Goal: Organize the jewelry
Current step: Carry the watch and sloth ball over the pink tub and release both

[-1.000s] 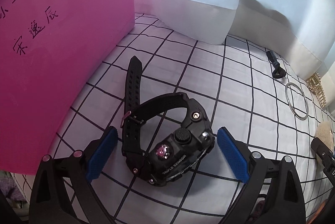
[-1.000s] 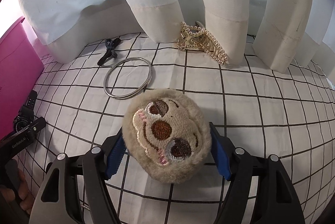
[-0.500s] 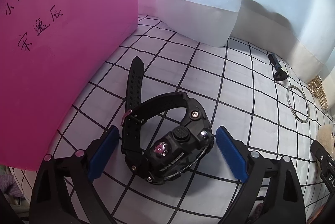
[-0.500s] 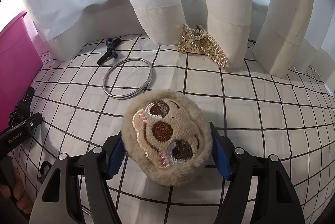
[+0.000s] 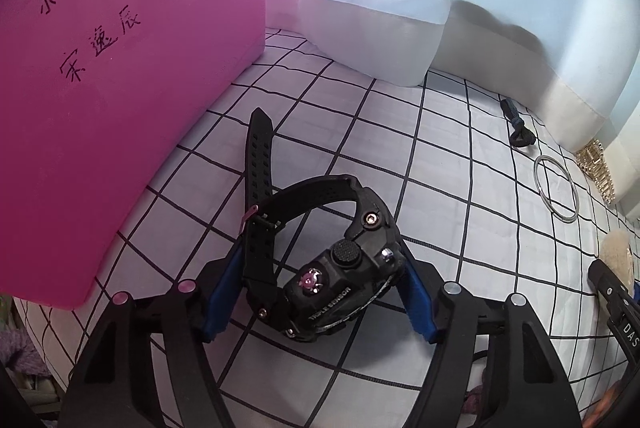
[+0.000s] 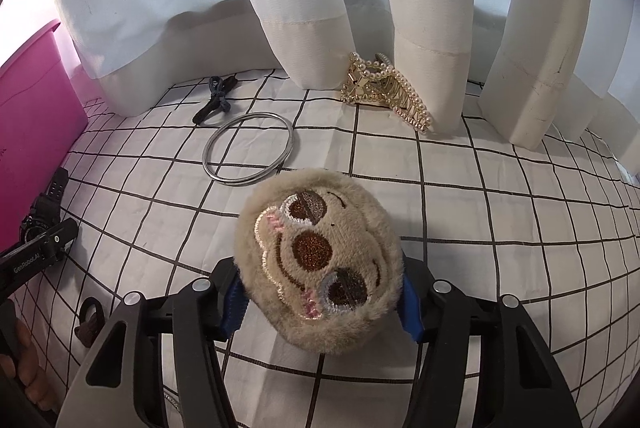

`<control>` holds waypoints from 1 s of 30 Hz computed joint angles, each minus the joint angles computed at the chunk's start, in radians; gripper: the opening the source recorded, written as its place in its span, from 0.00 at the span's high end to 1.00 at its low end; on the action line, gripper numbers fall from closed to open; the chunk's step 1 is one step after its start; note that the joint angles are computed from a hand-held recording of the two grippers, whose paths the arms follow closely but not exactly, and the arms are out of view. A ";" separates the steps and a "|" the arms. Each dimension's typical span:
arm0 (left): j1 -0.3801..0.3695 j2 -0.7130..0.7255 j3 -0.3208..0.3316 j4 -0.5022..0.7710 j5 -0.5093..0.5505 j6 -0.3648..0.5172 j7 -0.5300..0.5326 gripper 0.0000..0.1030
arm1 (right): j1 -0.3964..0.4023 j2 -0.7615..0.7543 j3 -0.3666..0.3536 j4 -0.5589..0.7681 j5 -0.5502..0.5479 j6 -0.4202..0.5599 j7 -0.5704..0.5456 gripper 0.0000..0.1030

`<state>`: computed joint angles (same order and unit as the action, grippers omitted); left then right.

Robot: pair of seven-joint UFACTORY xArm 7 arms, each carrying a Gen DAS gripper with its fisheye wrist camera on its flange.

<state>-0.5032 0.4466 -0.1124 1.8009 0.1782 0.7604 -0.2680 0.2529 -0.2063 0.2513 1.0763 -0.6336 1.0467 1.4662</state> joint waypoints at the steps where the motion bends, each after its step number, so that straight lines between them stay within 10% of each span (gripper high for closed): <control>1: 0.000 -0.007 0.000 -0.009 0.001 -0.001 0.001 0.35 | 0.001 -0.004 0.001 -0.003 -0.003 -0.002 0.000 0.44; 30: 0.019 -0.294 -0.071 -0.128 -0.056 0.072 0.044 0.35 | 0.018 -0.134 0.100 0.120 0.074 0.143 -0.095 0.44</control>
<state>-0.4838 0.1522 -0.1836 1.6725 0.1224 0.8325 -0.2235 0.2707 -0.3399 0.3517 1.1964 -0.5598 1.1901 1.3708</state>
